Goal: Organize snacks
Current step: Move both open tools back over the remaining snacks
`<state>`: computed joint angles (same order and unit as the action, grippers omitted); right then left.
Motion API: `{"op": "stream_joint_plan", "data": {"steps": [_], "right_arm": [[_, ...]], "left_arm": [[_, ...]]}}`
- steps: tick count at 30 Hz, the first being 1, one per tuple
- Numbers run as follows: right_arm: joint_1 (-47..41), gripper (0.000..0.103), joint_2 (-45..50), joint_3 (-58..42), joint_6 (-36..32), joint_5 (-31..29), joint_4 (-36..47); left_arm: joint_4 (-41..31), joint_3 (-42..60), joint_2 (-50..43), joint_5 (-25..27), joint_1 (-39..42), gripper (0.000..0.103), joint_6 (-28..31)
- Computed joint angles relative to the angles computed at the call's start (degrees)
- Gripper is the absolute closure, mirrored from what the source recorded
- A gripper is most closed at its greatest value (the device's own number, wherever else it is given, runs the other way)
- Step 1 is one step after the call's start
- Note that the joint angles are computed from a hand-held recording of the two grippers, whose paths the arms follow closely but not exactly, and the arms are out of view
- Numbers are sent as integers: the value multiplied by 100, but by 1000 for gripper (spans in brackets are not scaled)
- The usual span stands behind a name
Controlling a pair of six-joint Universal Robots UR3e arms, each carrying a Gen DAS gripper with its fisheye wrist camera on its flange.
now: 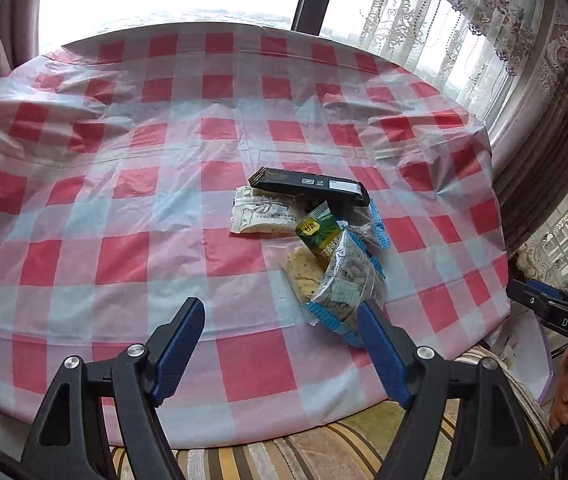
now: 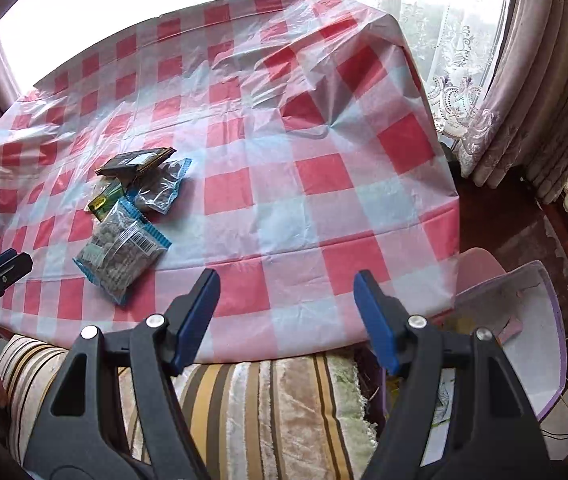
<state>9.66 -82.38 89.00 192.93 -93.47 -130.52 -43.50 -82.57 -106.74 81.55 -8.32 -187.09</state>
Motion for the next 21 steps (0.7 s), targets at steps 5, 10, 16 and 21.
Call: {"op": "stream_joint_plan", "data": {"steps": [5, 10, 16, 21], "right_arm": [[452, 31, 945, -1042, 217, 550, 368], [625, 31, 1924, -2158, 780, 1214, 888], [531, 31, 2839, -3077, 1850, 2004, 1095], [593, 31, 3521, -4034, 2298, 2199, 1371]], "left_arm": [[-180, 121, -161, -190, 236, 24, -50], [-78, 57, -173, -191, 309, 24, -81], [93, -84, -81, -112, 358, 24, -37], [229, -293, 23, -254, 532, 24, -127]]}}
